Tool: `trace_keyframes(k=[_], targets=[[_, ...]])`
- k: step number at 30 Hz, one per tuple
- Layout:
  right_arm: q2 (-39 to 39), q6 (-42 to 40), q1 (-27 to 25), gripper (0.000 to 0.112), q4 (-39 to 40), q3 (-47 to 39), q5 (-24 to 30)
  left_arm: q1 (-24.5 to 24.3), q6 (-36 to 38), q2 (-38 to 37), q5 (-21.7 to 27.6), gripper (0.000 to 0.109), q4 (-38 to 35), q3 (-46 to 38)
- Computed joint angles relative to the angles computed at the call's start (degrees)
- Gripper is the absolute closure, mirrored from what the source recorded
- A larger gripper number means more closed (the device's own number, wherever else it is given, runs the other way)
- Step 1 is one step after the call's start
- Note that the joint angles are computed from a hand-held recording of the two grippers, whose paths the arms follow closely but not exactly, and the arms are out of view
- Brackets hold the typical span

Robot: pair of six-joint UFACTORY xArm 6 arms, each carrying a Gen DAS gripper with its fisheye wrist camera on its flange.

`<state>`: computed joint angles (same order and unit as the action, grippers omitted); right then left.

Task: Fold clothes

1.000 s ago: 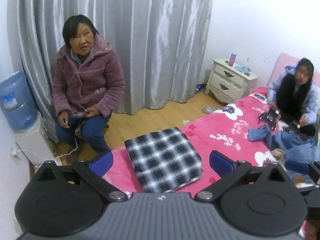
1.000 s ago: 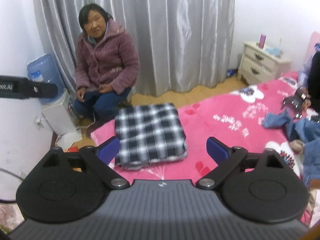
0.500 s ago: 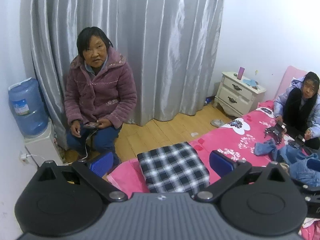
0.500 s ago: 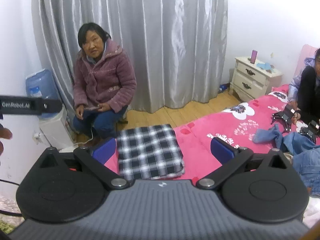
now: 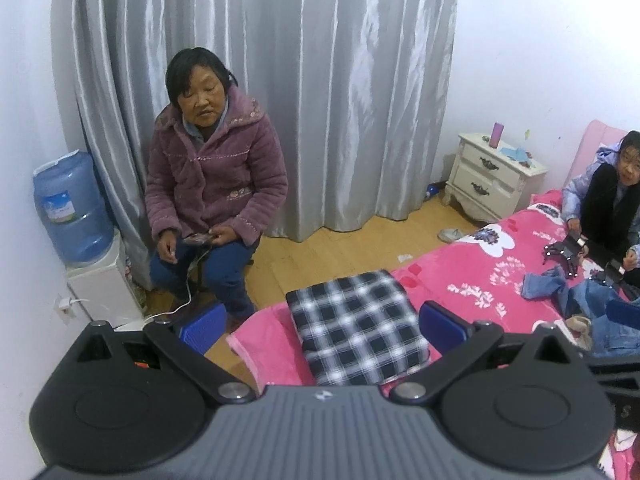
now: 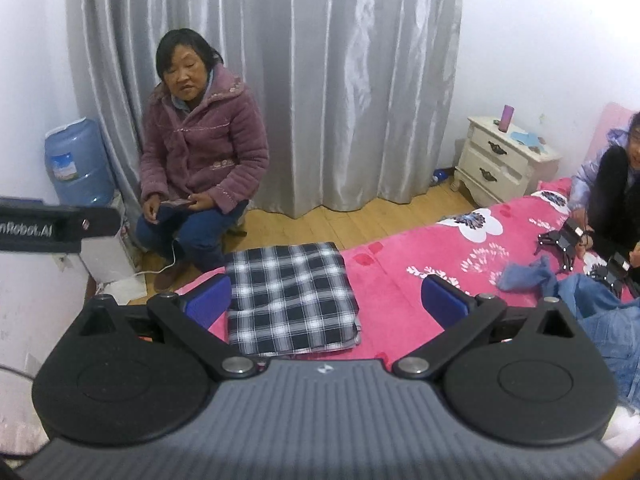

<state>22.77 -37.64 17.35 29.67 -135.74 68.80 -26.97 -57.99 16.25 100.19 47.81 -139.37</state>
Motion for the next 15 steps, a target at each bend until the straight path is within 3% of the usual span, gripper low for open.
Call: trace_keyframes(k=[6,10,15], targets=[[0.3,-0.1,0.4,0.011,0.7,2.2,-3.2,1.7,-4.3,-3.1,-1.6,0.006,-4.5,6.2],[3.5,0.8,0.7,0.011,0.0,-1.4,-2.2,4.2,-9.6,-8.0,-6.3,0.006,-8.4,15.8],[3.8,-3.1,1.5,0.011,-0.4,0.2,-3.7,5.8,-11.8,-8.5,-8.9,0.006,-7.0,19.7]])
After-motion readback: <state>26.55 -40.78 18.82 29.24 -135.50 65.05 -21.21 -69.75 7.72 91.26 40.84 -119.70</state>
